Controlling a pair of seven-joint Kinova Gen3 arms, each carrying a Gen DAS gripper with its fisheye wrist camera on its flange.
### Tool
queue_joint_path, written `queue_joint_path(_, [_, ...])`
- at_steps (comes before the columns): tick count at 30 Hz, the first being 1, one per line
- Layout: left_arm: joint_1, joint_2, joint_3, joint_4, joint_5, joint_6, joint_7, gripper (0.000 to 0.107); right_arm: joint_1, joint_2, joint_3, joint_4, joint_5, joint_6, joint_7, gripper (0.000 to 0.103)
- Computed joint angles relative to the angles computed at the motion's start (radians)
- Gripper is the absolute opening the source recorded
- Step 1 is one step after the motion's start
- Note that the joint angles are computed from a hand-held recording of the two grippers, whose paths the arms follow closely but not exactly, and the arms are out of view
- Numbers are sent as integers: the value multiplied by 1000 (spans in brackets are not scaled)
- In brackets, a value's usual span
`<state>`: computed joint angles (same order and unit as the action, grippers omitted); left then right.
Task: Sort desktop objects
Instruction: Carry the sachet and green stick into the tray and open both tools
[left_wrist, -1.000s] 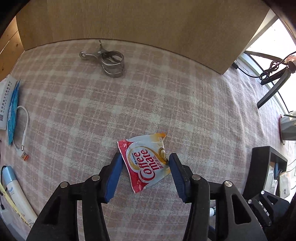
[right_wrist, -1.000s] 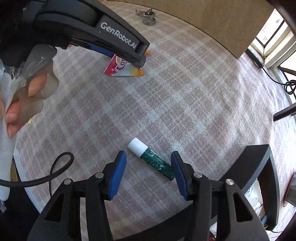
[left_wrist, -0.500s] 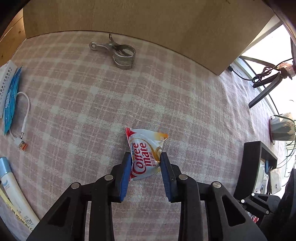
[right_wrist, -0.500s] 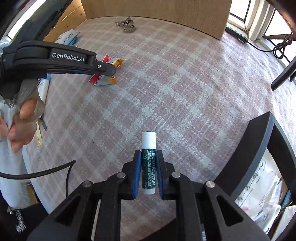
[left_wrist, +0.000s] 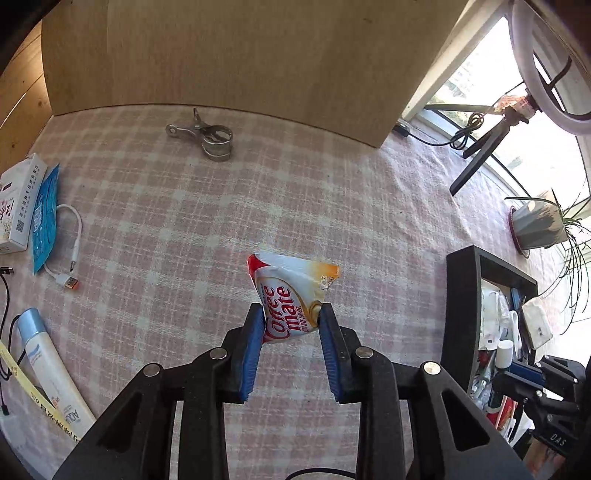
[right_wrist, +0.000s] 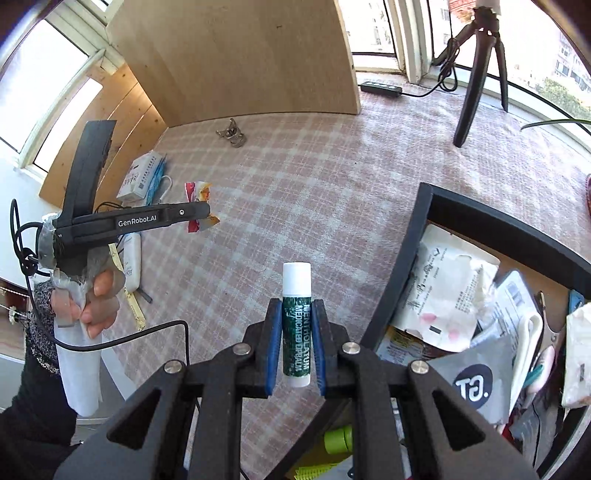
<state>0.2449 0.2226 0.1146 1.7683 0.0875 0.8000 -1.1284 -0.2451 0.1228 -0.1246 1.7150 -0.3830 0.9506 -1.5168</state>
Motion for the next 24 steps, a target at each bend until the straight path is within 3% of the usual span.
queue_joint_path(3, [28,-51,24,-9,-11,34,-10,28,-1,-58,12,39,42,-13,-64,16])
queue_joint_path(10, [109,-52,81,-104,10,89,-63,28,54,-206,62,149,126,-4,-166,16])
queue_joint_path(24, [303,38,138,-278,14,149,-90,28,161,-389,124,266,233,67,-241,16])
